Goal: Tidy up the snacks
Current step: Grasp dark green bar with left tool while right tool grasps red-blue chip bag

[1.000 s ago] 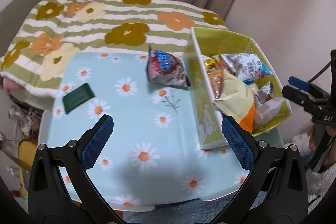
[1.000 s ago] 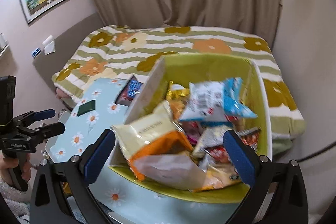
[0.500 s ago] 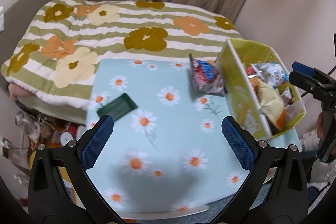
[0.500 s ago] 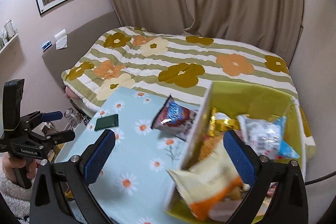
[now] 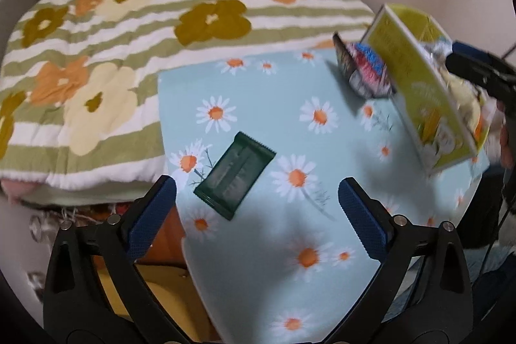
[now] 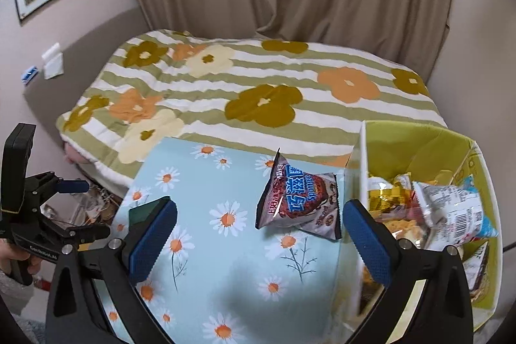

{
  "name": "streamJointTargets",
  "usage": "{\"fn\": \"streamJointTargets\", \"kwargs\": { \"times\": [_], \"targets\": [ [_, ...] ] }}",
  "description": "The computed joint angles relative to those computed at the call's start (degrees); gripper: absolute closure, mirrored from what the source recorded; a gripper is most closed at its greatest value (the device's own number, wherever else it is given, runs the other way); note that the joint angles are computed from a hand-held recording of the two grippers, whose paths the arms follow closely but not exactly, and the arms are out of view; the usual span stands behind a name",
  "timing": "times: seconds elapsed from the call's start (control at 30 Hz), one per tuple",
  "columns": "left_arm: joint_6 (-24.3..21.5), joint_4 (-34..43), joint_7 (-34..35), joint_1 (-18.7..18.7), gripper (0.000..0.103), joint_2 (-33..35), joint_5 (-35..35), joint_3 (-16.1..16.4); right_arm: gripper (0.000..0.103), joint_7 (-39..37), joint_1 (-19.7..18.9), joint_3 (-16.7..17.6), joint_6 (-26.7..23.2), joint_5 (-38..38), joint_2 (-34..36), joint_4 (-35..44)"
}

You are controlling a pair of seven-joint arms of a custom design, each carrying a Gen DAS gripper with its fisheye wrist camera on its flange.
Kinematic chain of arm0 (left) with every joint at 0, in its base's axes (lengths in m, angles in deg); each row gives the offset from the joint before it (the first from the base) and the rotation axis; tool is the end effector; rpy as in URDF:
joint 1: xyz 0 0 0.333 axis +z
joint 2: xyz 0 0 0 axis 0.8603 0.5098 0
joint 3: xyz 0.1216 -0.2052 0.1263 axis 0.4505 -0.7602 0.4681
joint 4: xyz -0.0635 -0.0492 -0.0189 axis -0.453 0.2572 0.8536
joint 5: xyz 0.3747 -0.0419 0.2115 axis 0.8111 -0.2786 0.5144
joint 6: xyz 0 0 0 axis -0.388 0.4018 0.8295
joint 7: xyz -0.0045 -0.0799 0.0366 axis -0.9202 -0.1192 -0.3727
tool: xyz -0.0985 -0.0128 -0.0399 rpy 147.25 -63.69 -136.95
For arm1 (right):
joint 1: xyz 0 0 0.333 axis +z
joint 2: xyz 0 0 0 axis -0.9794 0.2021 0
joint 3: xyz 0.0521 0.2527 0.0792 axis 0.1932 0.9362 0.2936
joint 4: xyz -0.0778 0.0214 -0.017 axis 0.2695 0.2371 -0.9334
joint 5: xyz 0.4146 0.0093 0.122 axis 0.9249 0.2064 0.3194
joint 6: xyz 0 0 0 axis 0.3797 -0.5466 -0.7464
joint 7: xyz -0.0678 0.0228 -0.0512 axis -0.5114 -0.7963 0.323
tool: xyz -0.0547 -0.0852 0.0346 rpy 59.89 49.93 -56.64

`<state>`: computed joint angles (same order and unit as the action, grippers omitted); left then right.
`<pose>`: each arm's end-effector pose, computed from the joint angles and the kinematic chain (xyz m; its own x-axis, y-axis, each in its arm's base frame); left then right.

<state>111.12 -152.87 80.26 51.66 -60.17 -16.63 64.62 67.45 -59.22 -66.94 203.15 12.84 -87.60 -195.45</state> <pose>0.5849 -0.1953 0.3854 -0.6664 -0.7279 0.1611 -0.7153 0.5633 -0.4135 0.4738 0.2793 0.4246 -0.1728 -0.9840 -0.0440 -0.7711 0.1630 -0.6155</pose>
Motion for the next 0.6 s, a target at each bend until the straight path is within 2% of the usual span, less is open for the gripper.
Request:
{"fn": "streamJointTargets", "kwargs": {
  "times": [0.07, 0.13, 0.27, 0.33, 0.4, 0.5, 0.6],
  "targets": [
    [-2.1, 3.12, 2.09, 0.25, 0.011, 3.68, 1.09, 0.09, 0.001, 1.97, -0.14, 0.62, -1.93, -0.42, 2.71, 2.19],
    [-4.17, 6.09, 3.72, 0.53, 0.023, 7.08, 2.43, -0.02, 0.001, 3.61, 0.25, 0.68, -3.79, -0.74, 5.01, 4.08],
    [-7.28, 11.21, 6.54, 0.86, 0.027, 12.97, 4.98, -0.58, 0.001, 6.76, 1.56, 0.43, -8.9, -2.55, 8.81, 7.39],
    [-8.54, 13.41, 7.55, 0.87, 0.034, 15.38, 6.23, -0.82, 0.001, 8.22, 2.36, 0.09, -10.76, -3.59, 10.32, 8.53],
    [-9.31, 15.1, 8.0, 0.65, 0.037, 17.29, 7.83, -0.9, 0.001, 9.68, 3.08, -0.28, -12.49, -4.42, 11.71, 9.56],
    [-10.0, 16.66, 8.4, 0.31, 0.042, 19.15, 9.76, -1.05, 0.001, 10.94, 3.97, -0.96, -13.84, -4.85, 13.22, 10.47],
    [-8.35, 15.91, 9.97, 0.1, 0.042, 19.08, 10.74, -1.41, 0.001, 12.12, 4.4, -1.67, -13.27, -4.58, 13.95, 10.52]
  ]
}}
